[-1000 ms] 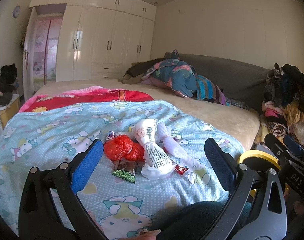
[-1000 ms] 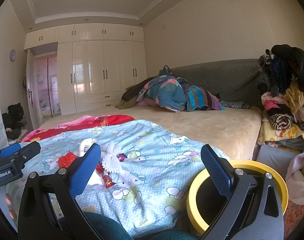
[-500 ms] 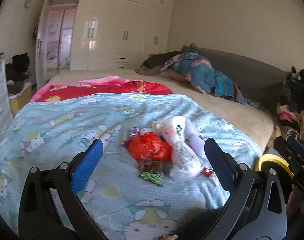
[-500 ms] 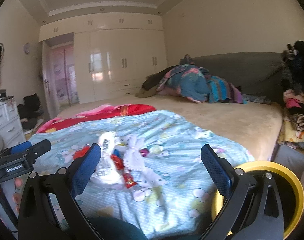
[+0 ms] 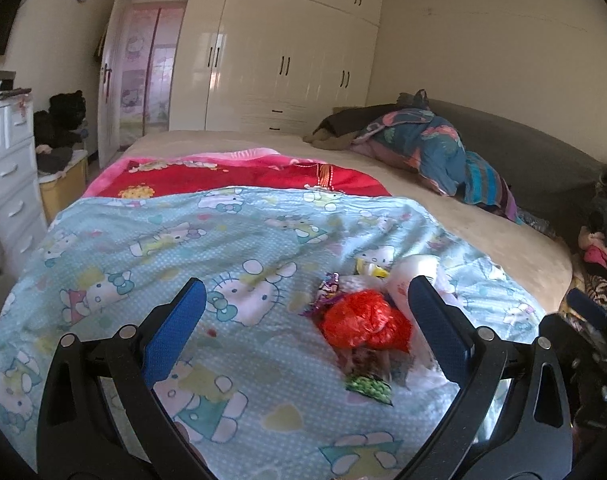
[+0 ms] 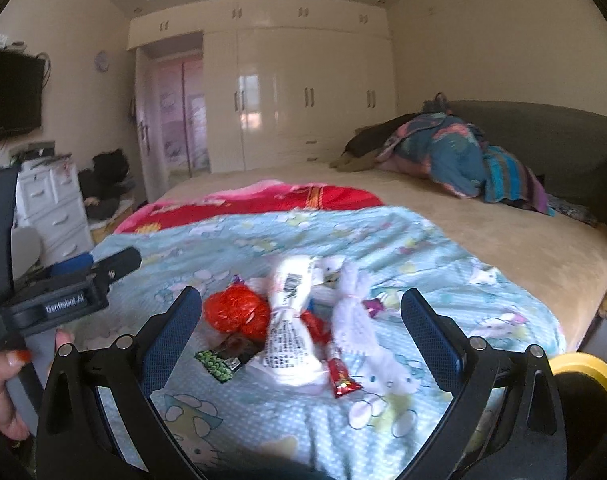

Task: Collect trash
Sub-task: 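Grasp the red plastic bag with the left tool while the right tool grasps the white barcode bag, then carry the red bag and white bag in both tools over the yellow-rimmed bin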

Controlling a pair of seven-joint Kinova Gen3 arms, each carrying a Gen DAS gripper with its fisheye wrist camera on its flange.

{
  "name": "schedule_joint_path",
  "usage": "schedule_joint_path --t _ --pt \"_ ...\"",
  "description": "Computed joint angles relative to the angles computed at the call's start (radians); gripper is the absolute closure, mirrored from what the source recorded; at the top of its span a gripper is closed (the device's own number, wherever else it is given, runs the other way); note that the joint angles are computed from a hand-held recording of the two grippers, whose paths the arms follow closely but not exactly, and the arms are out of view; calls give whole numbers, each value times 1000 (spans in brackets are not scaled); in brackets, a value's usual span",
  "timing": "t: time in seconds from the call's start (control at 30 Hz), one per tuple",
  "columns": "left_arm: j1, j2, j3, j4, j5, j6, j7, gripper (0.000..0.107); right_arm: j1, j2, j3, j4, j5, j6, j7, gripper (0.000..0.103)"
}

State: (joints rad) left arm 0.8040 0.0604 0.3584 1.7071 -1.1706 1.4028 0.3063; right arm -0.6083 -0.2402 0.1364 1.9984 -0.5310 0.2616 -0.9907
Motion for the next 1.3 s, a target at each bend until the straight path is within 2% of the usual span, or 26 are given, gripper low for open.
schedule_joint_path --t 0.1,0.23,0.43,0.5,0.6,0.73,0.83,0.97,1.03,1.07,1.2,1.3 --pt "-29 -18 -15 22 8 -59 -10 14 29 51 -16 -59 17 71 3 6" --pt "-89 -32 -34 39 45 -182 -56 14 75 120 -34 -131 -10 158 33 7" --pt "-166 -14 -66 37 151 -336 -152 19 161 245 -90 -276 42 352 16 18" --pt "-189 -11 -81 44 193 -392 -187 32 188 292 -108 -328 60 423 -11 27" --pt "-230 -20 -102 65 263 -497 -233 42 217 345 -138 -388 95 493 -51 32" --pt "-289 -36 -130 104 356 -655 -298 49 241 383 -186 -434 153 543 -88 43" --pt "-320 -35 -137 123 404 -731 -331 53 264 418 -223 -473 176 587 -100 53" --pt "-341 -30 -146 136 438 -789 -337 62 295 469 -265 -533 207 633 -126 57" --pt "-347 -32 -149 145 449 -816 -338 69 306 494 -282 -561 211 666 -127 61" --pt "-351 -35 -150 148 458 -827 -344 77 309 502 -288 -571 213 675 -127 63" --pt "-357 -50 -143 166 436 -870 -335 93 318 501 -305 -568 213 677 -110 69" --pt "-350 -62 -122 170 367 -861 -275 100 346 485 -318 -545 167 655 -66 72"
